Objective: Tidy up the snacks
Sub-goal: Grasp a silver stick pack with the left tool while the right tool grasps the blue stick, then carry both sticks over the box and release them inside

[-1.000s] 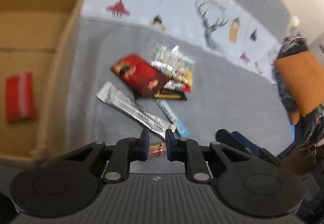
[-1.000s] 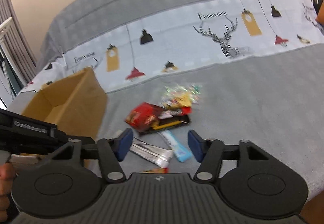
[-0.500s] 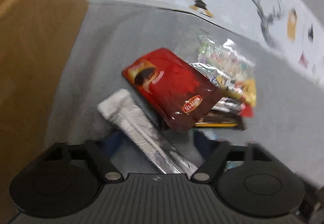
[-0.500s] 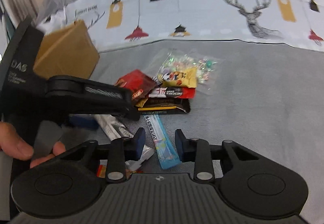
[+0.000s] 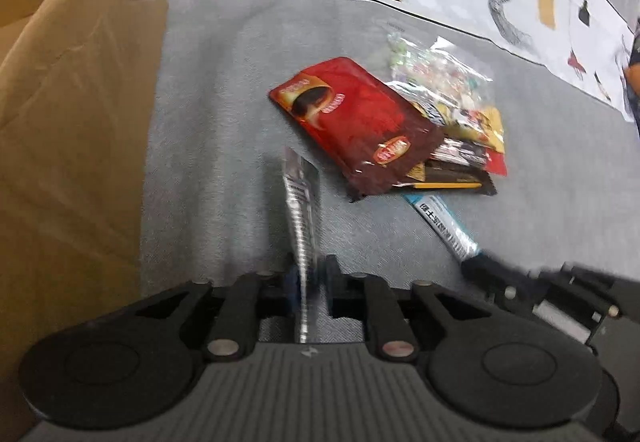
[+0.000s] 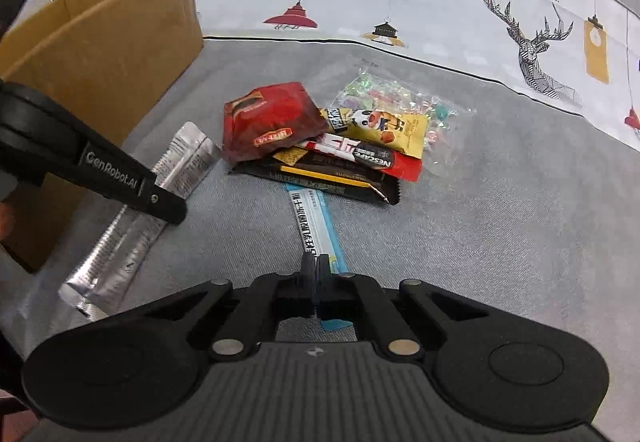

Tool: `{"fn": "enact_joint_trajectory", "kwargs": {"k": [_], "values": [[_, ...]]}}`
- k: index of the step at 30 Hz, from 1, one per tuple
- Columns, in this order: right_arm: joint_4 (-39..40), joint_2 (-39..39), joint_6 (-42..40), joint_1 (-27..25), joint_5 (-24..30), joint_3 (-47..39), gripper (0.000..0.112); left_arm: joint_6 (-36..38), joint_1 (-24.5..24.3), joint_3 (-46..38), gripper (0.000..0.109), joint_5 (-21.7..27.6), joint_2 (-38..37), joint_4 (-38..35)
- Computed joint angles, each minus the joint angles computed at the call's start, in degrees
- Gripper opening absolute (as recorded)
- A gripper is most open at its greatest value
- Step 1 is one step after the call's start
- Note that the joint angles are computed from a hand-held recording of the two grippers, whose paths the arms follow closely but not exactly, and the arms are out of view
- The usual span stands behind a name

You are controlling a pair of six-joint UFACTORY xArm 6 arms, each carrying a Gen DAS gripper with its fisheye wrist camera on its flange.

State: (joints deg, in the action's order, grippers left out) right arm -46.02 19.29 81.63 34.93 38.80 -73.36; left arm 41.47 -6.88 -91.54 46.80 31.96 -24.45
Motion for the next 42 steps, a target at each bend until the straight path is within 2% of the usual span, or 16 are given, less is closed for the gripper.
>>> {"fn": "enact_joint_trajectory", "kwargs": {"k": [2,4,6,8,10,13,15,19,21,22,24,26,28,31,35,42], "values": [[-1.5,1.0,-1.5,1.4,5.3,-2.1,0.007,-2.4,0.2,-0.3,0.040,2.0,-0.4,0.4],[-2.4,0.8,-1.9,1.4,4.9,-1.7,0.008,-1.7,0.4,0.8,0.040,1.9,-1.1,-0.5],[-0.9,0.9,-3.0,0.9,4.0,-1.1,0.010,0.9,0.2,2.8,0.035,-0.6,-1.7,-2.1],[-1.8,0.8,-2.6,0.9,5.0,-1.1,0.014,3.4,0.1,5.7,0.023,-4.7,-3.0,-3.9],[-2.7,0.4,-1.4,1.0,7.0,-1.0,0.037,4.8,0.4,6.3,0.020,-5.9,-3.1,-5.5],[-5.5,-1.1,1.6,0.4,5.3,1.0,0.054,7.2,0.6,6.7,0.018,-6.7,-3.1,-7.0],[-2.3,-0.8,-0.5,-0.2,4.1,1.8,0.055,8.0,0.9,5.9,0.018,-5.8,-2.5,-8.1],[-4.2,-1.6,0.5,-1.4,1.3,3.3,0.057,8.7,0.8,6.0,0.018,-6.2,-2.5,-8.9],[-4.9,-1.3,-0.5,-2.1,-0.6,3.3,0.050,9.7,0.8,6.5,0.018,-6.6,-2.7,-9.4],[-5.3,-1.1,-1.1,-2.5,-2.0,3.3,0.034,9.8,0.9,6.4,0.018,-6.1,-2.8,-9.6],[-4.9,-0.5,-3.2,-2.5,-1.8,2.0,0.015,9.5,1.3,5.7,0.012,-4.6,-2.6,-9.5],[-4.3,-0.3,-3.6,-2.0,-0.8,1.3,0.009,8.8,2.1,3.8,0.009,-0.5,-2.0,-9.9],[-5.0,-1.4,-1.9,-1.7,-1.1,1.9,0.001,8.2,2.3,4.0,0.008,0.6,-2.5,-9.2],[-7.5,-3.6,3.0,-1.4,-2.1,3.4,0.001,11.1,1.9,6.1,0.008,-0.9,-4.5,-9.6],[-8.8,-7.2,11.1,-1.2,-4.4,6.5,0.001,13.1,2.5,6.4,0.008,1.3,-6.4,-11.6],[-14.8,-11.8,27.1,1.0,-4.4,7.8,0.001,17.2,5.7,6.7,0.008,7.2,-10.7,-16.4]]}}
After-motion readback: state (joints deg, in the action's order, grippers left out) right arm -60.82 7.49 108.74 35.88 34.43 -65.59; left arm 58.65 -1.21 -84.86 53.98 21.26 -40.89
